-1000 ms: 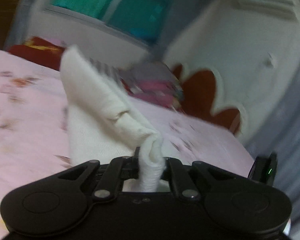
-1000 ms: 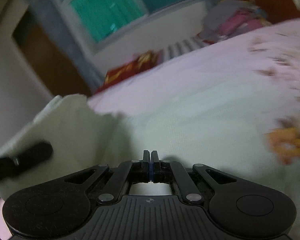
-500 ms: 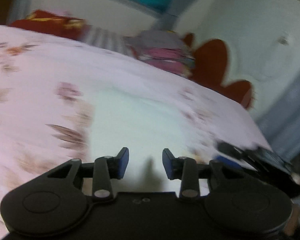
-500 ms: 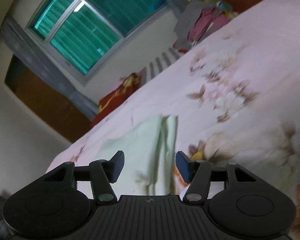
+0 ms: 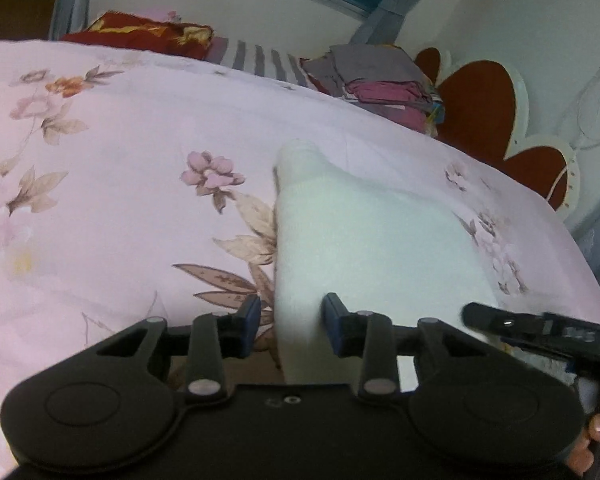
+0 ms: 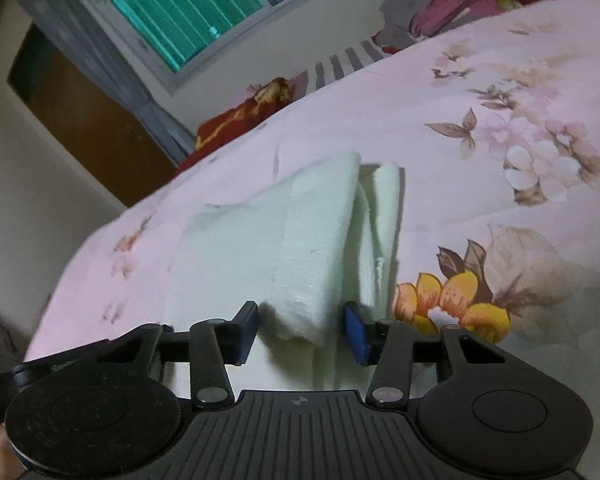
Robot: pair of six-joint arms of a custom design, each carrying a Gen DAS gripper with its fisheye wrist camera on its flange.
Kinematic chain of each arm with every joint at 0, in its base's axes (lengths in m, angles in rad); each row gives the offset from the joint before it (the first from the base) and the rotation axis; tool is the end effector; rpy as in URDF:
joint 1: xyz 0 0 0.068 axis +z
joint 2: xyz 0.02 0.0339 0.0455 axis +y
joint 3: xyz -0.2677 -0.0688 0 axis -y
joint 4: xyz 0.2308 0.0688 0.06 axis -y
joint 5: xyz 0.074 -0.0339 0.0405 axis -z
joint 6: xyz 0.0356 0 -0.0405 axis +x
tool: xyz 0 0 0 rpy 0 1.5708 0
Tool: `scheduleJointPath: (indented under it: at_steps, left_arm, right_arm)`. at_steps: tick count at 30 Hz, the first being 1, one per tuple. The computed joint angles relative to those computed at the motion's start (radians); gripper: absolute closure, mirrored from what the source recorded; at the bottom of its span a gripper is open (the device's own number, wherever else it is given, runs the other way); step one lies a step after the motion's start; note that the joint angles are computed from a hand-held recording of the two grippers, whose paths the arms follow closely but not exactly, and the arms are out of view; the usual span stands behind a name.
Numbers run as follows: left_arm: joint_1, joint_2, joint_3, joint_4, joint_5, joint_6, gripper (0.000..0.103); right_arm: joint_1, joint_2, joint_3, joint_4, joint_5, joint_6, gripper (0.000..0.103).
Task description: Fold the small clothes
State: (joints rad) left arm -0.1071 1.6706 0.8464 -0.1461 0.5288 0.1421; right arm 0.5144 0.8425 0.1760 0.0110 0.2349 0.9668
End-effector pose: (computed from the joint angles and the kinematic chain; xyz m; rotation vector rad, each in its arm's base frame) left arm 0.3030 -0.0506 0.1648 0.5104 2.4154 -0.6526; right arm 0.1316 0.0648 0.1515 0.6347 2.1723 0.5541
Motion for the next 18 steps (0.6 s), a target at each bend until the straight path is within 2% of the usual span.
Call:
scheduleJointPath:
  at_steps: [1,2,5,7,10,11,13,14,16,18]
  left_arm:
    - [0.007,0.0,0.0,-0.004,0.013,0.012,0.076]
    - [0.01,-0.009,-0.002,-0.015,0.021,0.024,0.076]
    - [-0.005,-0.052,-0.034,0.011,-0.001,0.026,0.08]
    - [-0.025,-0.091,-0.053,0.019,0.001,0.009,0.079]
    - [-0.096,-0.102,-0.056,-0.001,-0.088,0.045,0.078]
    - [-0.098,-0.083,-0.052,-0.001,-0.094,0.044,0.077]
    - [-0.091,-0.059,-0.03,-0.028,-0.092,0.079,0.076]
    - [-0.079,-0.049,-0.004,-0.066,-0.074,0.106,0.076]
    - [-0.026,-0.045,0.04,-0.114,0.004,0.146,0.074]
    - [0.016,-0.029,0.076,-0.098,0.087,0.163,0.073]
  right_arm:
    - [-0.02,0.043,0.002,0.03,-0.015,-0.028,0.077]
    - [-0.018,0.07,0.009,0.037,-0.011,-0.043,0.083]
    - [-0.017,0.08,0.009,0.05,0.001,-0.062,0.088]
    - [-0.003,0.004,0.013,-0.016,0.025,-0.061,0.089]
    - [0.037,-0.133,0.044,-0.185,0.079,-0.047,0.089]
    - [0.016,-0.135,0.042,-0.194,0.053,-0.055,0.089]
    - [-0.057,-0.04,0.009,-0.107,-0.045,-0.055,0.089]
    - [-0.061,-0.039,-0.009,-0.073,-0.046,-0.047,0.089]
    - [-0.039,-0.043,0.018,-0.109,-0.011,-0.057,0.089]
    - [-0.017,-0.089,0.049,-0.192,0.027,-0.058,0.071]
